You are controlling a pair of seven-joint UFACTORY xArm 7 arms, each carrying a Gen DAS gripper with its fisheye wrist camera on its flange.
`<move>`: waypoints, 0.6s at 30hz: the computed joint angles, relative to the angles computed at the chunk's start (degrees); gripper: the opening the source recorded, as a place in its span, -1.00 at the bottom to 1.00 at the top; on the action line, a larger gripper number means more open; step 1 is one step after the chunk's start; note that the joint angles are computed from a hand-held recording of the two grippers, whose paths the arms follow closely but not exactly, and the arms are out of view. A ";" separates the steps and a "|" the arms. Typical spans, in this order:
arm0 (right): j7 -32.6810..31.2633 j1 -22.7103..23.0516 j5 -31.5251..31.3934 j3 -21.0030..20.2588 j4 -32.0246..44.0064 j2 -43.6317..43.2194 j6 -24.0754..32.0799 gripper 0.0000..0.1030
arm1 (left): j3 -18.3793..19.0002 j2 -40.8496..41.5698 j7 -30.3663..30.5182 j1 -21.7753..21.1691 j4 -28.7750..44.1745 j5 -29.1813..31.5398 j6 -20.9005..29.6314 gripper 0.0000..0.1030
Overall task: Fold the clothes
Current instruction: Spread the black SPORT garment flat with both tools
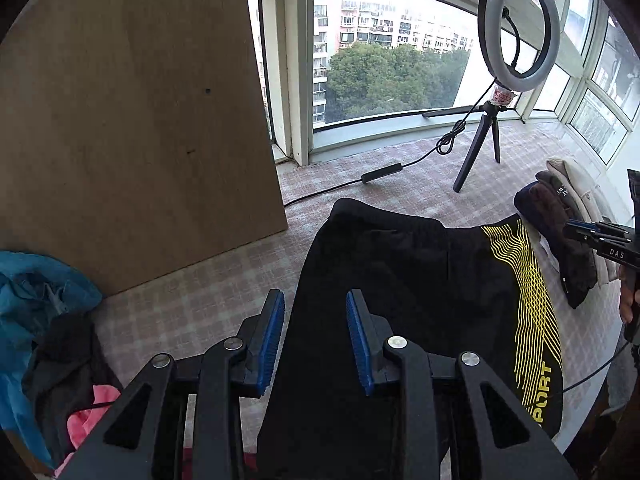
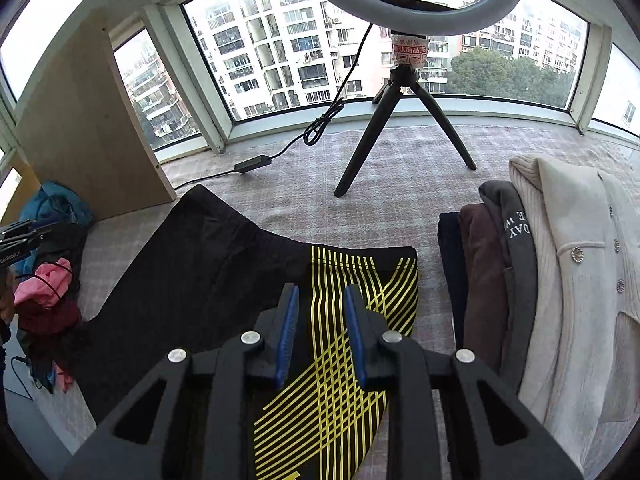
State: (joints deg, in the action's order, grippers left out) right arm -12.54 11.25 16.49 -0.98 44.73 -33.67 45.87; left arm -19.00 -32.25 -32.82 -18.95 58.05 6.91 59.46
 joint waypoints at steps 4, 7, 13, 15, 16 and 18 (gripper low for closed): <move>1.17 -0.34 1.54 -3.05 0.14 -12.77 10.16 -0.52 | -0.85 -12.86 0.23 -2.69 -1.35 -2.34 10.32 -0.27; 2.60 -1.58 1.72 -3.96 -1.14 -20.56 15.96 0.04 | -4.62 -19.18 -1.61 -3.47 -3.36 -4.52 15.66 0.14; 4.92 -2.21 -2.42 0.33 -9.85 -31.41 26.26 0.05 | -5.63 -33.23 -11.10 -9.38 -20.86 -18.27 16.96 -0.28; 7.56 -1.80 -1.62 2.18 -14.43 -35.21 29.08 0.05 | -8.52 -32.36 -11.08 -11.66 -23.23 -19.41 16.31 -0.24; 9.08 -1.41 -1.09 3.17 -16.87 -37.42 30.40 0.05 | -9.97 -31.53 -11.24 -12.89 -24.24 -19.79 15.84 -0.24; 12.44 0.61 1.38 5.14 -20.15 -40.90 32.90 0.05 | -8.94 -32.34 -14.05 -15.30 -28.80 -23.53 12.72 -0.26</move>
